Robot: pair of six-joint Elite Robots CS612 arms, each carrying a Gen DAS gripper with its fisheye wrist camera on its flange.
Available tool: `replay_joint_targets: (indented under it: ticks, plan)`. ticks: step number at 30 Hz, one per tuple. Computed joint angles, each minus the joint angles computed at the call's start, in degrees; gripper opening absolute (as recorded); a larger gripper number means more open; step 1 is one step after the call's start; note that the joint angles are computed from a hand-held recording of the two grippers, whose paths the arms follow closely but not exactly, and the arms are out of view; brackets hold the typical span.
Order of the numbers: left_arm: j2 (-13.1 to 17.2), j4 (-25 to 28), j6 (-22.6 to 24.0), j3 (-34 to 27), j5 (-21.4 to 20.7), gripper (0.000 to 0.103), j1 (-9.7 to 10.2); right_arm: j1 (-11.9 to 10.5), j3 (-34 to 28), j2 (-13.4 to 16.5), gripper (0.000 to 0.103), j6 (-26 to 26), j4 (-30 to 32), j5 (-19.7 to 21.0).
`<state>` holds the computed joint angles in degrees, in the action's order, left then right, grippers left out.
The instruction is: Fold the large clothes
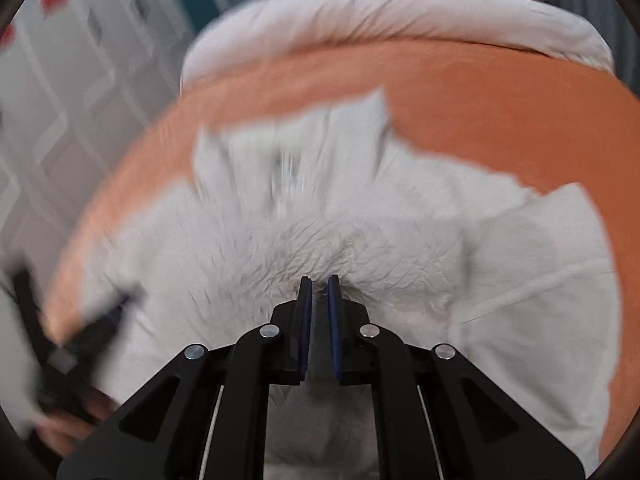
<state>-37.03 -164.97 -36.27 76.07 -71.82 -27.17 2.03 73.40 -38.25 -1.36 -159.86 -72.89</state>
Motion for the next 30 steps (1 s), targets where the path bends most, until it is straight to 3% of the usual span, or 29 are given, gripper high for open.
replay_joint_targets:
  ticks: [1, 3, 5, 7, 10, 12, 13, 15, 18, 19, 21, 23, 26, 28, 30]
  plan:
    - [0.0, 0.0, -0.1, 0.0, -0.1, 0.046, 0.03, 0.1, -0.2, 0.4, 0.006, -0.6, 0.1, -0.2]
    - [0.0, 0.3, 0.1, -0.1, 0.2, 0.046, -0.02, -0.2, 0.9, -0.6, 0.008, 3.2, -0.5, 0.1]
    - [0.1, 0.5, 0.3, -0.2, 0.7, 0.046, -0.1, -0.8, 3.1, -2.2, 0.01, 5.1, -3.7, 3.4]
    - [0.2, 0.9, 0.6, -0.4, 1.2, 0.046, -0.18, -0.3, 4.7, -3.4, 0.01, 1.5, -3.9, 4.7]
    - [0.1, 1.8, 0.8, -0.6, 2.2, 0.048, -0.41, 0.9, 4.9, -2.8, 0.006, -5.0, -0.7, 0.5]
    - [0.1, 2.5, 0.9, -0.7, 3.0, 0.049, -0.57, 0.5, 5.4, -3.3, 0.006, -2.0, -0.7, 1.1]
    - [0.1, 2.8, 0.9, -0.7, 3.3, 0.049, -0.61, 0.3, 5.7, -3.9, 0.011, 0.6, -0.3, 2.0]
    - [0.1, 2.9, 0.9, -0.8, 3.5, 0.05, -0.66, 0.1, 6.5, -4.6, 0.011, 1.4, -2.3, 4.1]
    - [0.1, 3.5, 1.0, -0.9, 4.1, 0.05, -0.76, 1.1, 6.3, -4.4, 0.011, -2.6, -3.1, -2.2]
    - [0.1, 3.6, 1.0, -0.9, 4.2, 0.051, -0.78, 0.9, 5.4, -3.6, 0.005, -2.4, -1.7, -2.8]
    - [0.0, 3.4, 0.9, -0.7, 4.4, 0.053, -0.79, -1.1, 6.4, -3.2, 0.0, 1.5, -1.8, 1.9]
    - [-0.2, 3.5, 0.6, -0.5, 4.6, 0.057, -0.79, -2.3, 7.5, -4.0, 0.0, 3.2, -1.5, 2.7]
    - [-1.2, 3.1, 0.1, 0.9, 4.3, 0.066, -0.62, -2.8, 10.3, -5.9, 0.0, 2.8, -2.7, -2.1]
    - [-2.3, 3.1, -1.3, 2.7, 4.5, 0.08, -0.53, -3.8, 12.2, -6.9, 0.004, 3.1, -3.0, -2.9]
    - [-4.0, 1.2, -3.9, 5.7, 3.1, 0.08, -0.04, -4.7, 14.6, -8.4, 0.003, 3.7, -4.0, -5.8]
